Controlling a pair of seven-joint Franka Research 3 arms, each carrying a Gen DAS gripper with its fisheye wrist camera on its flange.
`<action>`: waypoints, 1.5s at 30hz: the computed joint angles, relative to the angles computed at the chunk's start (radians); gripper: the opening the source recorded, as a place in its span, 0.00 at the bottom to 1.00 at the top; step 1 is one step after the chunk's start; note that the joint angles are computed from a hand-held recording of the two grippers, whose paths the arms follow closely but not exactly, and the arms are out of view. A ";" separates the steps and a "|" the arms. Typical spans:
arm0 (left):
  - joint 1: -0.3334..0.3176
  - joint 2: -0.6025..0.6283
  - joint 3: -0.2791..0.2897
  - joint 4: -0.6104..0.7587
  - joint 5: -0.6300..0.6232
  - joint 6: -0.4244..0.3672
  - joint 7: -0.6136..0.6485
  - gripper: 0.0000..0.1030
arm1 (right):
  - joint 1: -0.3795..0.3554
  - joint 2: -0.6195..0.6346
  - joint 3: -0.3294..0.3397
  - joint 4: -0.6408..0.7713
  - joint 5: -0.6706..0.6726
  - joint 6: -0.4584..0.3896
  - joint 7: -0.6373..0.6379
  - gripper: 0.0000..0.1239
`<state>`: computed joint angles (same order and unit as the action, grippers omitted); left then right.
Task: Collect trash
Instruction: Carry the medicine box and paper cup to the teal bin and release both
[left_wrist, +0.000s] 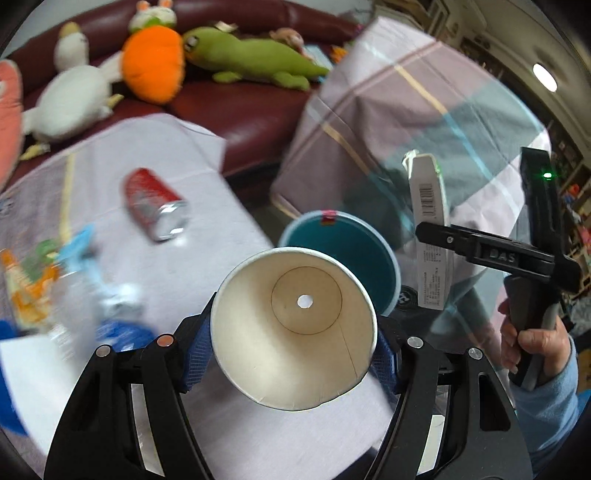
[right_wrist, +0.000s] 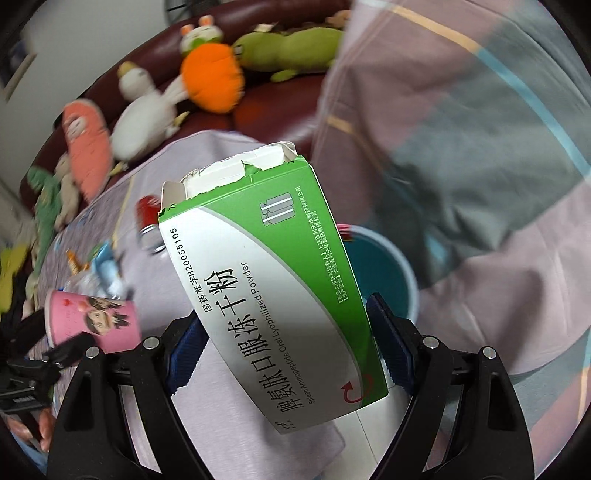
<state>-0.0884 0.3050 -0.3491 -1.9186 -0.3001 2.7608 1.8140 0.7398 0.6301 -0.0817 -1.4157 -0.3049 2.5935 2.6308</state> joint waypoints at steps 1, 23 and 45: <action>-0.029 0.043 0.016 0.050 0.042 -0.019 -0.032 0.70 | -0.003 -0.008 -0.007 -0.021 -0.001 0.011 0.012 0.64; -0.155 0.407 0.054 0.465 0.340 -0.238 -0.226 0.90 | -0.093 0.103 0.010 0.032 0.154 0.036 -0.070 0.64; -0.054 0.283 0.004 0.282 0.236 -0.139 -0.176 0.92 | -0.093 0.233 0.033 0.251 0.231 -0.159 -0.148 0.70</action>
<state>-0.1427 0.5880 -0.3452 -1.6366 -0.0638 2.6223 1.6384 0.6469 0.8627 -0.0491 -1.1643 -0.0735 2.4347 2.4825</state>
